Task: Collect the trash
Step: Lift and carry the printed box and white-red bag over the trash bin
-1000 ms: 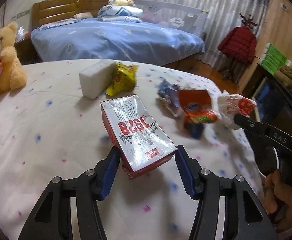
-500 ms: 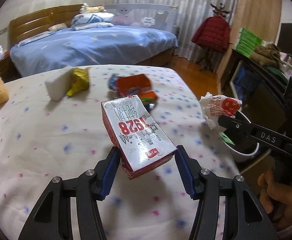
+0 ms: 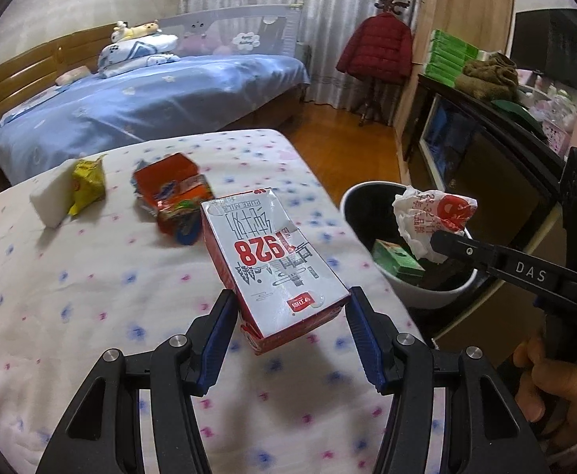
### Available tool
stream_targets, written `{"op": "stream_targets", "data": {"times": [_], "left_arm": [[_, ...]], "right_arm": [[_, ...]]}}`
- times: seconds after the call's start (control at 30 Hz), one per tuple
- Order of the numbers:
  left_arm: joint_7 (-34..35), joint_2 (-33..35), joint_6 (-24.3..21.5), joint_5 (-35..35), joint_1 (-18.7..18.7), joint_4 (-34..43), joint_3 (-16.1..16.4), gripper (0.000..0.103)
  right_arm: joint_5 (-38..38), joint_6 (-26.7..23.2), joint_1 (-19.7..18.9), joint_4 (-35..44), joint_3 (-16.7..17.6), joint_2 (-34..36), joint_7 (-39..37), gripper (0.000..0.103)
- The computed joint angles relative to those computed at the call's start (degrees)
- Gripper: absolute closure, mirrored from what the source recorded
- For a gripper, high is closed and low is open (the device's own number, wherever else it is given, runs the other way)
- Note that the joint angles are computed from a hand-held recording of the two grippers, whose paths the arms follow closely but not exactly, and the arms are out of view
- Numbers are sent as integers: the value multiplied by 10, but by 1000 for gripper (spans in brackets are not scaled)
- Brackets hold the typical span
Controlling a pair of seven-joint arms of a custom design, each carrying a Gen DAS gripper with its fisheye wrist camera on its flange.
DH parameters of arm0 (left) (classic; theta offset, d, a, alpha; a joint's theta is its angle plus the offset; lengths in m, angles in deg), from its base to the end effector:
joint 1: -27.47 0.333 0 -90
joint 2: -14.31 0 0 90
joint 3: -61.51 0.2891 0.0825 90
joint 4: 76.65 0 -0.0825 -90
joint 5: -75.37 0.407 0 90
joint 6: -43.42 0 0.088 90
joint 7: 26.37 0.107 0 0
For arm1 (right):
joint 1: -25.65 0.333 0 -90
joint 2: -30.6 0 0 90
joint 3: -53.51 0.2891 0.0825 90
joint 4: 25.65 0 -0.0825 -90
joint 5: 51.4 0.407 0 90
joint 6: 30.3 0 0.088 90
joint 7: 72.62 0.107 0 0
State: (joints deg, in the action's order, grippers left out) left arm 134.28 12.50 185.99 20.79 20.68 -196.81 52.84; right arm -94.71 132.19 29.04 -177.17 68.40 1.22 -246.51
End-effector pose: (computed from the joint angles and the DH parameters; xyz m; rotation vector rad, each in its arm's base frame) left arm 0.5733 -0.1550 0.4404 -0.9797 2.5779 -1.1605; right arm 0.4170 0.1732 0.4305 -1.0105 2.1491 -0.5592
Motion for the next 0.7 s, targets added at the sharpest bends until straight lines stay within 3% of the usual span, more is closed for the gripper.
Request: {"op": "stream_targets", "data": {"times": [0.7], "left_arm": [[-1,17,0,20,-27,16,-23,48]], "right_arm": [[48,-34,0,-69,-8,-88,-20,87]]}}
